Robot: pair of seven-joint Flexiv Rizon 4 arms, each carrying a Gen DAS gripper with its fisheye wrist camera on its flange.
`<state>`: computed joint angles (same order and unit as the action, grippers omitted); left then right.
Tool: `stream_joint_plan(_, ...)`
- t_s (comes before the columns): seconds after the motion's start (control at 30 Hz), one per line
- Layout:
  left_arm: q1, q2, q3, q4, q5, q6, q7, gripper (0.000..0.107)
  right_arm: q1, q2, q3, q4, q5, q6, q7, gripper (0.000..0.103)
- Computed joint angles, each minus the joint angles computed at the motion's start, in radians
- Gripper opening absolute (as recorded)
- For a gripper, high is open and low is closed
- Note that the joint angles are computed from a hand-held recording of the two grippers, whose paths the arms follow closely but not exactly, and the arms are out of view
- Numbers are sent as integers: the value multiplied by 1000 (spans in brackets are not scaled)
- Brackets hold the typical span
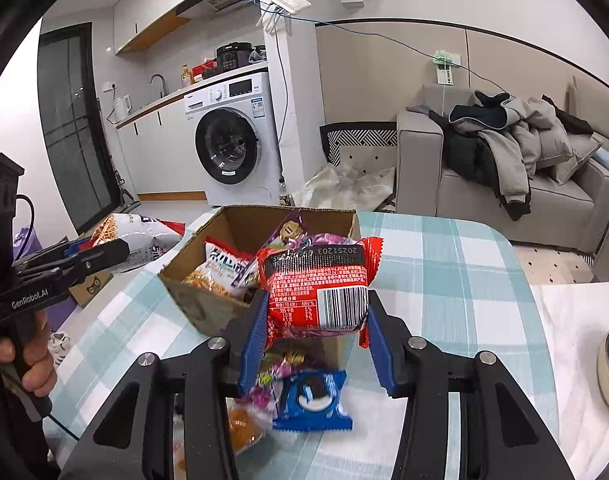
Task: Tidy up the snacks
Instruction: 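Carry the noodle-snack bag and red packet over the box with both tools, then open both tools to drop the two packets into the box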
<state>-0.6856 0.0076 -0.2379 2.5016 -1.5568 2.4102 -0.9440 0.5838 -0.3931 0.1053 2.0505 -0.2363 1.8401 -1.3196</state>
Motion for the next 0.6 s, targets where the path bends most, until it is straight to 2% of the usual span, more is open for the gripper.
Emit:
stream_joint_plan(0.27,77,-44,41,-30,89,-95,-19,50,69,-67,-68,-108,-5,-77,33,46)
stream_joint_plan(0.5,155,-90,74,-44,216,-183,-72,50,-10,-154,46,-219,-78,-151,32,46)
stream_joint_plan(0.6,174,-110,82,-54,253,-188,-80,50,-33,-189,88,-264,-92,-187,29,46)
